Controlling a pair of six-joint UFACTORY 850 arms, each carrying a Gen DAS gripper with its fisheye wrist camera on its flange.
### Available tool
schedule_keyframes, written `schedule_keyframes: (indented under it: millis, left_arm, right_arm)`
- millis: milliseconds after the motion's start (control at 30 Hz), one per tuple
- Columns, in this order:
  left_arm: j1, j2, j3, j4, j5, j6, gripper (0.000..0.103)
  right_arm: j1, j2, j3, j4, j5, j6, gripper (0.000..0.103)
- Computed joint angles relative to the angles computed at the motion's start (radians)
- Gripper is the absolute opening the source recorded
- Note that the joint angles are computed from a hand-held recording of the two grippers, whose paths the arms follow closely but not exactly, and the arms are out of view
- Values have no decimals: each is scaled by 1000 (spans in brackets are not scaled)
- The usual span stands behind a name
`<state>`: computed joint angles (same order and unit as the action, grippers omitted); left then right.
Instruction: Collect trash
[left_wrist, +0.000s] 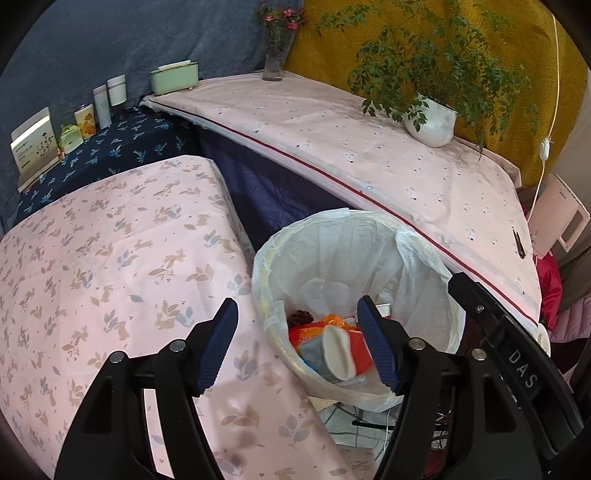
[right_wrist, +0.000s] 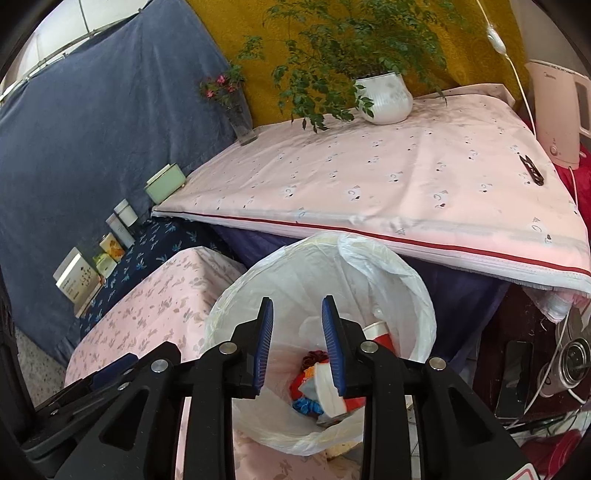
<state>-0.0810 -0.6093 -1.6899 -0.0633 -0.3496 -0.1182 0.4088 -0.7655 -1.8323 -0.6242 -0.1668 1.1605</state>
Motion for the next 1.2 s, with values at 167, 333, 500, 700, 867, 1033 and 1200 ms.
schedule_keyframes:
  millis: [167,333,500,700,867,1033,1200]
  left_arm:
    - [9,16,25,70,11,-71,69]
    - [16,38,55,180,19,-167,74]
    - [21,69,98,274,27,-263,87]
    - [18,105,152,395,33,-371,90]
    - [17,121,181,490,20,-489,93]
    - [14,125,194,555,2,-567,93]
    - [10,134,210,569,7,-593,94]
  right_arm:
    - [15,6,-5,68,-22,-110,40]
    - [27,16,-13,166,-69,-300,50]
    - [39,33,-6,135,-120,-350,64]
    - [54,64,39,20,-153,-291,78]
    - [55,77,61,51,-173,-339,86]
    - [63,93,90,-71,-176,-241,91]
    - [74,94,98,-132,-193,-221,96]
